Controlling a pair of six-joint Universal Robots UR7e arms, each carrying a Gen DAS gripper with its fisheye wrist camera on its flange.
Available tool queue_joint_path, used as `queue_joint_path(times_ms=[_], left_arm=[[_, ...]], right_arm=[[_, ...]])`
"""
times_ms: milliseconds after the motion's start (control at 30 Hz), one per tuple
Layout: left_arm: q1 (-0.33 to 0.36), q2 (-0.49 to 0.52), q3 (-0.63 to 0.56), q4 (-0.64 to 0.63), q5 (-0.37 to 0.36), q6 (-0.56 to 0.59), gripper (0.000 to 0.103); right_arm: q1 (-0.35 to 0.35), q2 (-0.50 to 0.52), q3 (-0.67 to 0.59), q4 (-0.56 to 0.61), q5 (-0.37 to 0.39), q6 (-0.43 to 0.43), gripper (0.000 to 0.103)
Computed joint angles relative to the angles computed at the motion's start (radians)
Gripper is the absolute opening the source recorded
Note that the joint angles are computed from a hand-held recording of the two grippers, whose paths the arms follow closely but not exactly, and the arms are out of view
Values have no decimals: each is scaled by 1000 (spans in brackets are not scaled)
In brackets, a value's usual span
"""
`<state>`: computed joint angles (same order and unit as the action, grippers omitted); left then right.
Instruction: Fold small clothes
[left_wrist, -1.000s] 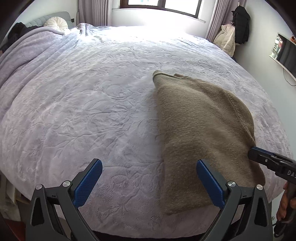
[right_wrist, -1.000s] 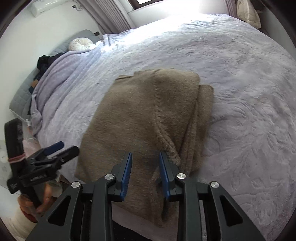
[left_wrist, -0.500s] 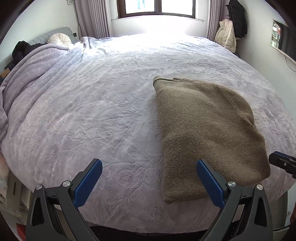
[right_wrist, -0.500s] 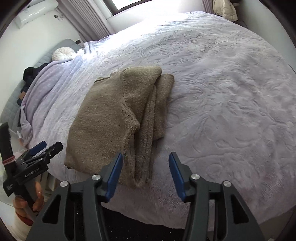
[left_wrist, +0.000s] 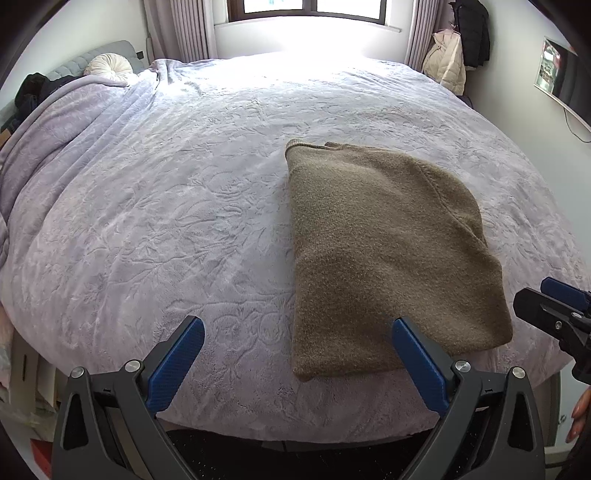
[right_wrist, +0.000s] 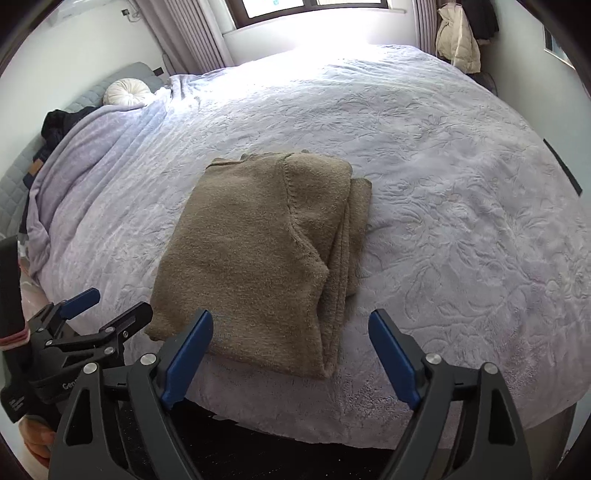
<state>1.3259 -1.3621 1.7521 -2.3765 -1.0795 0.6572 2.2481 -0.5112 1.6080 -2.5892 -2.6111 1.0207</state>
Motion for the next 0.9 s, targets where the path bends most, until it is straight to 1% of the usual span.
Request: queue_joint_path(times_ms=[67, 133, 233, 400, 500, 633, 900], left_arm=[[-10, -2, 5, 0, 28, 3, 102], [-18, -7, 10, -4, 40, 5, 102], [-29, -11, 6, 0, 51, 3, 102], [-46, -17, 7, -18, 55, -1, 102], [-48, -18, -3, 0, 41, -19, 102], [-50, -16, -2, -8, 49, -20, 102], [-52, -17, 3, -5, 58, -26, 102]], right_arm=[[-2, -5, -16, 62, 11, 57, 89], [-4, -9, -24, 93, 19, 78, 89], [0, -11, -57, 205, 8, 134, 89], [3, -5, -99, 309, 4, 194, 89], [1, -2, -116, 350, 5, 214, 89], [0, 1, -136, 404, 6, 241, 89], [0, 6, -146, 427, 5, 247, 89]])
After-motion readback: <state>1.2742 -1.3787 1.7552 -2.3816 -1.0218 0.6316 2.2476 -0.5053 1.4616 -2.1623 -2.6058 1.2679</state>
